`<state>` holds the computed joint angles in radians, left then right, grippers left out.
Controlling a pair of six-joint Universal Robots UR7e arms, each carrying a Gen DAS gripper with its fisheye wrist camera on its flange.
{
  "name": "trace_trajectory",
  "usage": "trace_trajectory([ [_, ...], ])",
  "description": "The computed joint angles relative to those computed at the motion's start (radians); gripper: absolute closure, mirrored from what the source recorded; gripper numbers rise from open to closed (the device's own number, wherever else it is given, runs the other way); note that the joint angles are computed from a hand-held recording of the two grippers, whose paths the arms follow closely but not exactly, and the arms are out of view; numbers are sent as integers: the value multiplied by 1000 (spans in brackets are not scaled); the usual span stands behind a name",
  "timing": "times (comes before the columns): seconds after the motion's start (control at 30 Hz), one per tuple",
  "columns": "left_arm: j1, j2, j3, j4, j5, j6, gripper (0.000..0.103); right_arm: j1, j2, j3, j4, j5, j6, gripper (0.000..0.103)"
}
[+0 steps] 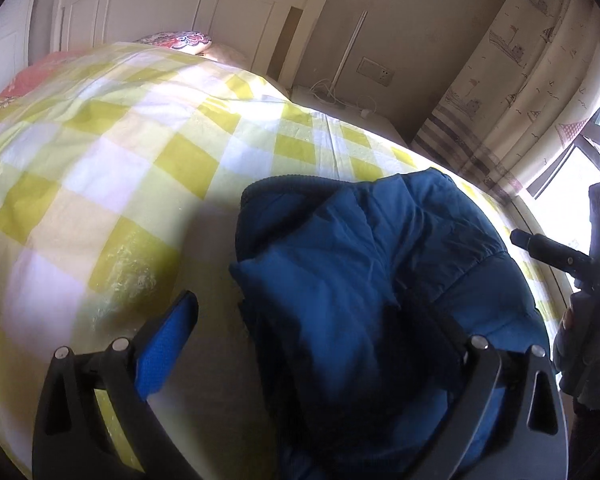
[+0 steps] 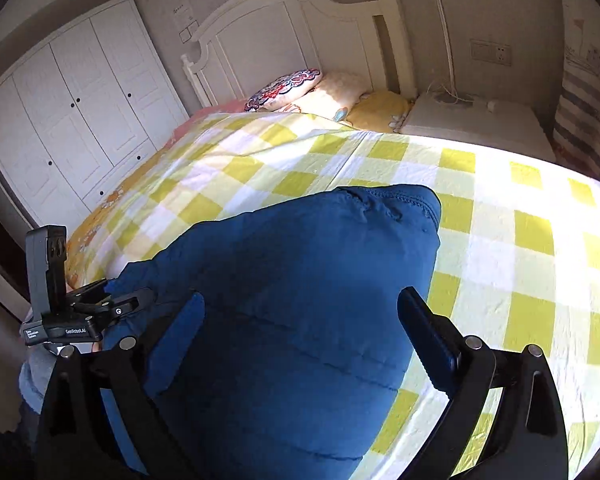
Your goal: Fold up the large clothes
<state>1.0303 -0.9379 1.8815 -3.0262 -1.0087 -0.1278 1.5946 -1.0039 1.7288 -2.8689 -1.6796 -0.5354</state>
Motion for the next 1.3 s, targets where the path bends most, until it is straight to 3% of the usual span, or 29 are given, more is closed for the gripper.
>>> trace_trajectory([
  [0.1,20,-81,82,7,-143,-47,3,-100,-141,140,88,150,46,7],
  [0.2,47,-109,131,26,-256,-87,3,-184,-203,209,224,278,64,6],
  [0.3,87,-89,147,1,-364,-128,2,-198,-189,228,287,320,27,4],
  [0.37,104,-76,145,-24,-411,-140,2,-188,-159,230,265,325,28,4],
  [0.4,109,-71,138,-19,-431,-138,6,-181,-150,238,225,321,29,4],
  [0.43,124,-64,130,-24,-493,-139,29,-176,-146,243,199,321,25,4],
  [0.47,130,-60,131,-43,-528,-146,35,-173,-148,256,163,326,16,10],
  [0.5,125,-57,127,-44,-521,-135,41,-168,-158,288,89,322,-8,20],
  [0.63,95,-16,91,-79,-478,-112,58,-146,-158,352,-136,295,-78,29],
  [0.77,89,91,-51,-95,-496,-117,61,-145,-146,344,-297,302,-72,32],
  [0.97,78,332,-438,57,-492,-81,61,-186,-96,147,-259,292,-10,33],
  [1.07,98,451,-603,120,-496,-110,60,-196,-34,34,-197,195,25,34],
  [1.2,112,491,-639,80,-528,-139,57,-221,-30,20,-172,218,74,28],
  [1.3,99,454,-598,81,-466,-121,41,-207,-49,35,-166,165,102,16],
])
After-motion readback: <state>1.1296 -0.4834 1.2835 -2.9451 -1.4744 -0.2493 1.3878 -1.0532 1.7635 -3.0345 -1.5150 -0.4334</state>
